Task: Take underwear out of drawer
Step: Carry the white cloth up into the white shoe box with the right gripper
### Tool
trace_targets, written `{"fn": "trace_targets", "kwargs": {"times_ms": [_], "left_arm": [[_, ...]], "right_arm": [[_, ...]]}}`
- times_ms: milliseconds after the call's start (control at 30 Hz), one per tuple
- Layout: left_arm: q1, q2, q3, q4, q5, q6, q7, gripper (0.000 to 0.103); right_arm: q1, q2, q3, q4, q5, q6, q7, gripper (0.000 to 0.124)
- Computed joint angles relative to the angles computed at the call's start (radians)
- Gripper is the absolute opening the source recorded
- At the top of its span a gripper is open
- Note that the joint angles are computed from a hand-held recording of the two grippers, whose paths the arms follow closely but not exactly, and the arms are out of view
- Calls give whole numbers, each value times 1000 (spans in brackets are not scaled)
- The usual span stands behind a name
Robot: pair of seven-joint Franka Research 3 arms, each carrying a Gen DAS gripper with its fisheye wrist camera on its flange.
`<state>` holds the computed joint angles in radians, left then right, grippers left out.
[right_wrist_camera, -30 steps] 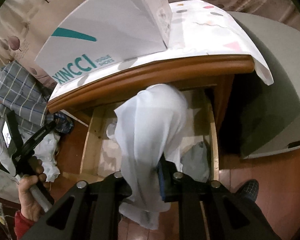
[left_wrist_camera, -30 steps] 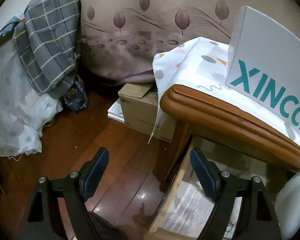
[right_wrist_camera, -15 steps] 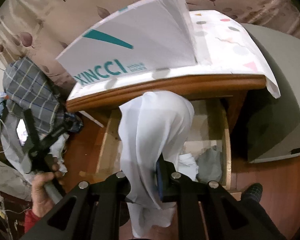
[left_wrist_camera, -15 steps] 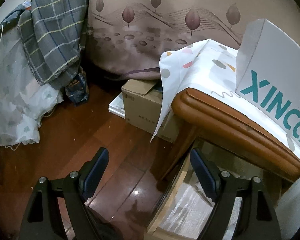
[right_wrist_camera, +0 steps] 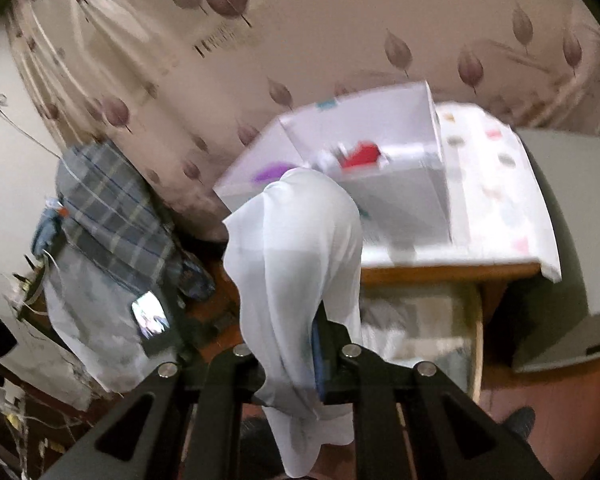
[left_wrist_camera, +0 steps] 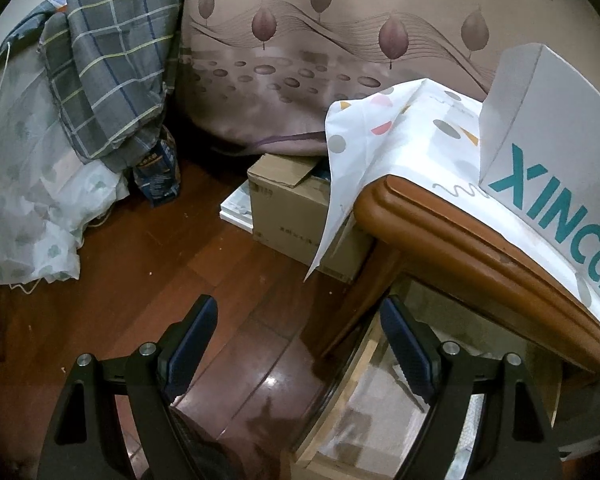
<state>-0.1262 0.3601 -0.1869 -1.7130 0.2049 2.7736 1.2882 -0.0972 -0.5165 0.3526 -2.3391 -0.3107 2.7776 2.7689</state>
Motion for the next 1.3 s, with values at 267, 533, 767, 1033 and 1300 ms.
{"fn": "trace_targets", "kwargs": {"times_ms": [267, 533, 767, 1033, 1300], "left_arm": [[8, 6, -5, 13, -20, -27, 10, 81], [10, 6, -6, 12, -27, -21, 13, 81], [21, 4, -14, 15, -52, -28, 28, 81], [18, 7, -12, 22, -54, -33, 40, 81], [22, 5, -16, 17, -61, -31, 49, 81]], "right_arm": [[-53, 109, -41, 256, -89, -60, -72, 12], [-19, 341, -113, 573, -210, -269, -167, 12], [53, 494, -189, 702, -284, -479, -257, 12], [136, 589, -294, 736, -233, -552, -331, 13], [215, 572, -375, 681, -211, -517, -307, 56]]}}
